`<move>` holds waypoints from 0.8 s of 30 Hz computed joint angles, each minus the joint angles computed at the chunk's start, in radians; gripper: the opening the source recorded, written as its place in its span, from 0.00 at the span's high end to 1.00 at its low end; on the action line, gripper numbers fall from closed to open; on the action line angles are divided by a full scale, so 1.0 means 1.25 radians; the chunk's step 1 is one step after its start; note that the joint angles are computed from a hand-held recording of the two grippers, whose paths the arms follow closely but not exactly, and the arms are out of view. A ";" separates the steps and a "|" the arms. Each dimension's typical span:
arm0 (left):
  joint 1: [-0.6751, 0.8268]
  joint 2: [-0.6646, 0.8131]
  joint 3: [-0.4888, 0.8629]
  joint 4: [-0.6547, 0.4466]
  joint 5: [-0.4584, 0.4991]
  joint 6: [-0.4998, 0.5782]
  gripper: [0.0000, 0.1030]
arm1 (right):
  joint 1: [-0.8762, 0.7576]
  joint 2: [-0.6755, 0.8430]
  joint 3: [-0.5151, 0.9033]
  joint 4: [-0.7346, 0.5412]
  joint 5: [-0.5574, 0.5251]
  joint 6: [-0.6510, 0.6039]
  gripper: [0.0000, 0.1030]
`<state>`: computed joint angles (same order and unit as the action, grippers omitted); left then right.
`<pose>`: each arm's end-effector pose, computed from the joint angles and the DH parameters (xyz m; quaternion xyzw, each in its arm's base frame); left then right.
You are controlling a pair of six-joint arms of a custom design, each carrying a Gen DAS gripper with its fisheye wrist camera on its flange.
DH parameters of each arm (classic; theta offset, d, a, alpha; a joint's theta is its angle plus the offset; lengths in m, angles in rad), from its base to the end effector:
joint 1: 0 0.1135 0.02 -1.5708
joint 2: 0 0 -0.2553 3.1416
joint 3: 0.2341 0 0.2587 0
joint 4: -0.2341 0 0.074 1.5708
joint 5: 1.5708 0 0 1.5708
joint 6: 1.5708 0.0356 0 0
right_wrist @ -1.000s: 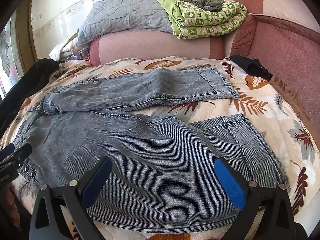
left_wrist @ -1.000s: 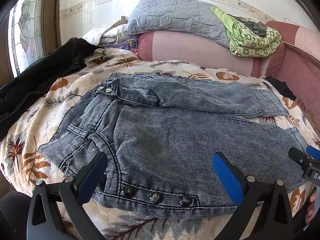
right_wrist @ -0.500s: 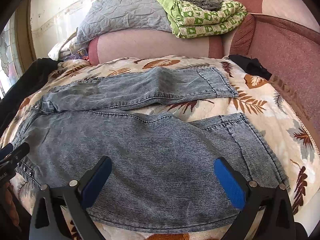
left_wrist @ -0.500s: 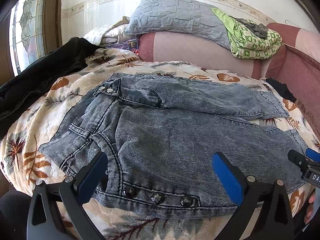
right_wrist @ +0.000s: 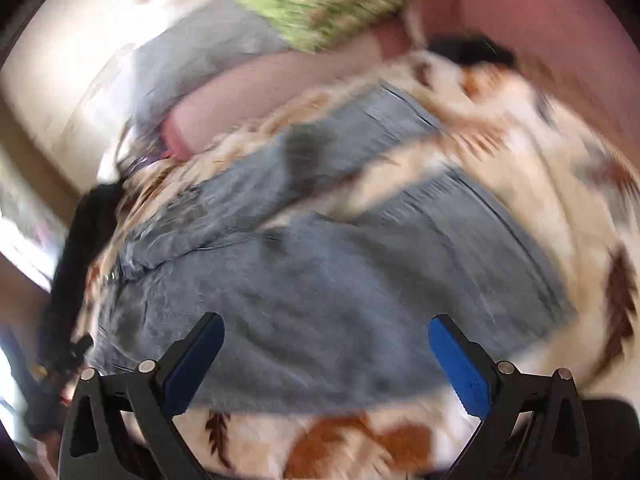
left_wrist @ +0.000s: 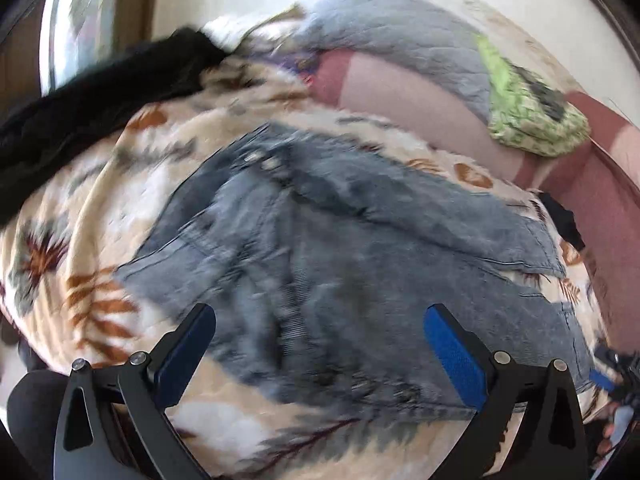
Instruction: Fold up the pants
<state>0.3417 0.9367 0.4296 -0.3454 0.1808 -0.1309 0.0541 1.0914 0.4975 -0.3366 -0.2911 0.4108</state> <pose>0.1808 0.0575 0.1673 -0.1874 0.9139 -0.0472 0.3570 0.2081 0.0215 0.1622 0.1217 0.9324 0.2057 0.2713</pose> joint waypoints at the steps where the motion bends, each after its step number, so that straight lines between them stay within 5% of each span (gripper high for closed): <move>1: 0.033 0.031 0.022 -0.025 0.019 0.014 0.00 | -0.080 0.005 0.004 -0.054 -0.063 -0.023 0.00; 7: 0.200 0.146 0.065 -0.070 0.151 0.052 0.00 | -0.388 0.091 -0.011 -0.121 -0.288 -0.140 0.02; 11: 0.207 0.211 0.087 -0.063 0.157 0.072 0.00 | -0.384 0.184 0.024 -0.071 -0.274 -0.094 0.04; 13: 0.226 0.226 0.092 -0.065 0.186 0.097 0.00 | -0.376 0.245 0.048 -0.050 -0.292 -0.076 0.20; 18: 0.336 0.263 0.125 -0.084 0.286 0.112 0.00 | -0.382 0.192 0.032 -0.035 -0.259 -0.050 0.41; 24: 0.420 0.331 0.188 -0.127 0.341 0.112 0.00 | -0.411 0.143 0.014 -0.061 -0.311 -0.063 0.41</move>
